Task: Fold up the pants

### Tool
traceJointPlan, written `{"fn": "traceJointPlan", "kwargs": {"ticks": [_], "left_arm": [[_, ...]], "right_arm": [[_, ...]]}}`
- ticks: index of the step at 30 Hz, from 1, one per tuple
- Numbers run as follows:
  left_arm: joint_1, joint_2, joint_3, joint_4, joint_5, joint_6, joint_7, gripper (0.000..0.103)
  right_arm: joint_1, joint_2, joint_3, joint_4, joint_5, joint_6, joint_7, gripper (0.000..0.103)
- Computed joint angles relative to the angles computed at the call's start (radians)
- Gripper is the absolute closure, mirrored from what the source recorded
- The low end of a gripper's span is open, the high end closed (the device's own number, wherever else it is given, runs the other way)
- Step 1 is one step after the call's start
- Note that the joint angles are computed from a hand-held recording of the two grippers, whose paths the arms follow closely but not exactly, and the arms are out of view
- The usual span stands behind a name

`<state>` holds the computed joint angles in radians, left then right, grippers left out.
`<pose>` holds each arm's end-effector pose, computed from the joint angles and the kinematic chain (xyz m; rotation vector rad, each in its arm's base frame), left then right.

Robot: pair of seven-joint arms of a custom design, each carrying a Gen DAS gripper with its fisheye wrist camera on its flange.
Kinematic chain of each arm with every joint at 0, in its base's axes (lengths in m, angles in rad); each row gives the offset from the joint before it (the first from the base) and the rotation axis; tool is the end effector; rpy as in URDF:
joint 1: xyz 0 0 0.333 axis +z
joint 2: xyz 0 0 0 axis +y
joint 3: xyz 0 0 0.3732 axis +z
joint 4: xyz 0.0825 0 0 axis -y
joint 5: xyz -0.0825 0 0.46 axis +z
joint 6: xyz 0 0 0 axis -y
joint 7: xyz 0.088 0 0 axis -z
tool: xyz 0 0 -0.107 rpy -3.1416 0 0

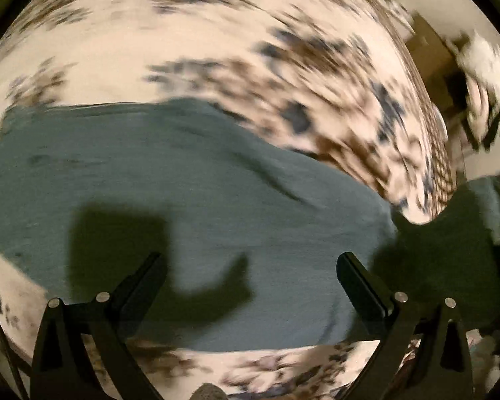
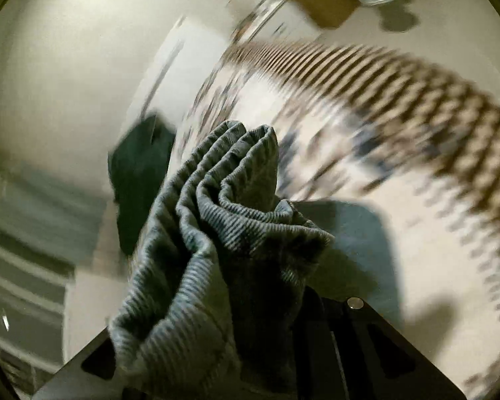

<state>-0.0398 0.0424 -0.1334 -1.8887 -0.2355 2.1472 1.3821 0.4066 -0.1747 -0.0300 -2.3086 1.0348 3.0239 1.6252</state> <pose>0.6556 -0.1234 0.5331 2.2869 -2.0205 0.4610 0.5525 0.1486 0.5088 -0.9635 1.9672 0.0560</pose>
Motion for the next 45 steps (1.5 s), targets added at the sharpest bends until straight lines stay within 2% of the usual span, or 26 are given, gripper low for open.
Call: {"fn": "traceJointPlan", "kwargs": {"ticks": [1, 7, 9, 10, 11, 12, 13, 14, 15, 16, 18, 19, 21, 24, 28, 29, 30, 31, 32, 36, 38, 41, 44, 45], "left_arm": [[0.011, -0.017, 0.011, -0.014, 0.006, -0.003, -0.003, 0.0], [0.104, -0.105, 0.081, -0.113, 0.102, 0.0, -0.009, 0.0], [0.132, -0.107, 0.099, -0.123, 0.118, -0.002, 0.003, 0.0], [0.144, -0.105, 0.105, -0.125, 0.113, -0.003, 0.007, 0.0], [0.154, -0.099, 0.11, -0.123, 0.104, -0.006, 0.01, 0.0], [0.162, -0.094, 0.116, -0.119, 0.073, -0.007, 0.03, 0.0], [0.167, -0.085, 0.116, -0.112, 0.046, -0.007, 0.042, 0.0], [0.172, -0.074, 0.117, -0.102, 0.023, -0.006, 0.055, 0.0], [0.177, -0.067, 0.118, -0.093, -0.012, -0.008, 0.08, 0.0], [0.179, -0.053, 0.117, -0.079, -0.049, -0.015, 0.1, 0.0], [0.184, -0.013, 0.111, -0.04, -0.156, -0.04, 0.131, 0.0], [0.188, 0.013, 0.106, -0.02, -0.225, -0.061, 0.153, 0.0], [0.194, 0.059, 0.091, 0.02, -0.287, -0.106, 0.183, 0.0], [0.179, 0.13, 0.06, 0.08, -0.264, -0.148, 0.203, 0.0], [0.122, 0.187, 0.021, 0.125, -0.109, -0.103, 0.267, 0.003], [0.111, 0.182, 0.012, 0.114, -0.086, -0.066, 0.305, 0.02], [0.098, 0.176, 0.009, 0.106, -0.05, -0.035, 0.32, 0.058], [0.086, 0.164, 0.006, 0.093, -0.01, -0.01, 0.345, 0.072], [0.088, 0.153, 0.0, 0.083, -0.027, -0.002, 0.38, 0.081], [0.092, 0.095, 0.018, 0.025, -0.028, 0.048, 0.377, 0.084], [0.1, 0.091, 0.032, 0.01, -0.016, 0.033, 0.352, 0.083], [0.116, 0.088, 0.038, -0.007, -0.064, 0.035, 0.343, 0.082], [0.112, 0.082, 0.037, -0.016, -0.044, 0.049, 0.342, 0.082], [0.113, 0.079, 0.037, -0.02, -0.046, 0.046, 0.343, 0.082]], "right_arm": [[-0.022, 0.036, 0.059, 0.022, -0.131, -0.016, 0.095, 0.092], [0.038, 0.35, 0.18, 0.305, -0.51, -0.18, 0.273, 0.092], [0.089, 0.458, 0.177, 0.417, -0.69, -0.312, 0.369, 0.09], [0.103, 0.493, 0.175, 0.455, -0.745, -0.369, 0.405, 0.084], [0.13, 0.526, 0.156, 0.497, -0.829, -0.44, 0.46, 0.084], [0.135, 0.534, 0.156, 0.513, -0.865, -0.468, 0.483, 0.081], [0.114, 0.555, 0.169, 0.544, -0.853, -0.487, 0.457, 0.064], [0.064, 0.549, 0.218, 0.545, -0.771, -0.486, 0.395, 0.046], [0.026, 0.538, 0.25, 0.538, -0.691, -0.487, 0.347, 0.008], [-0.004, 0.518, 0.274, 0.518, -0.616, -0.472, 0.301, 0.004], [-0.058, 0.447, 0.31, 0.46, -0.456, -0.459, 0.192, 0.004], [-0.059, 0.414, 0.299, 0.435, -0.433, -0.46, 0.178, 0.004], [-0.035, 0.331, 0.243, 0.375, -0.498, -0.495, 0.26, 0.004], [-0.024, 0.233, 0.178, 0.286, -0.618, -0.571, 0.433, 0.004], [-0.054, 0.159, 0.131, 0.181, -0.729, -0.624, 0.627, 0.004], [-0.062, 0.144, 0.125, 0.156, -0.726, -0.62, 0.651, 0.004], [-0.071, 0.133, 0.118, 0.124, -0.715, -0.609, 0.677, 0.004], [-0.079, 0.131, 0.113, 0.12, -0.714, -0.628, 0.687, 0.004], [-0.084, 0.139, 0.11, 0.117, -0.702, -0.639, 0.689, 0.004], [-0.095, 0.158, 0.099, 0.059, -0.425, -0.586, 0.562, 0.01], [-0.099, 0.175, 0.102, 0.067, -0.42, -0.597, 0.538, 0.012], [-0.107, 0.221, 0.107, 0.117, -0.429, -0.625, 0.467, 0.012], [-0.116, 0.268, 0.116, 0.198, -0.472, -0.778, 0.392, 0.012], [-0.111, 0.29, 0.125, 0.246, -0.538, -0.898, 0.343, 0.012]]}}
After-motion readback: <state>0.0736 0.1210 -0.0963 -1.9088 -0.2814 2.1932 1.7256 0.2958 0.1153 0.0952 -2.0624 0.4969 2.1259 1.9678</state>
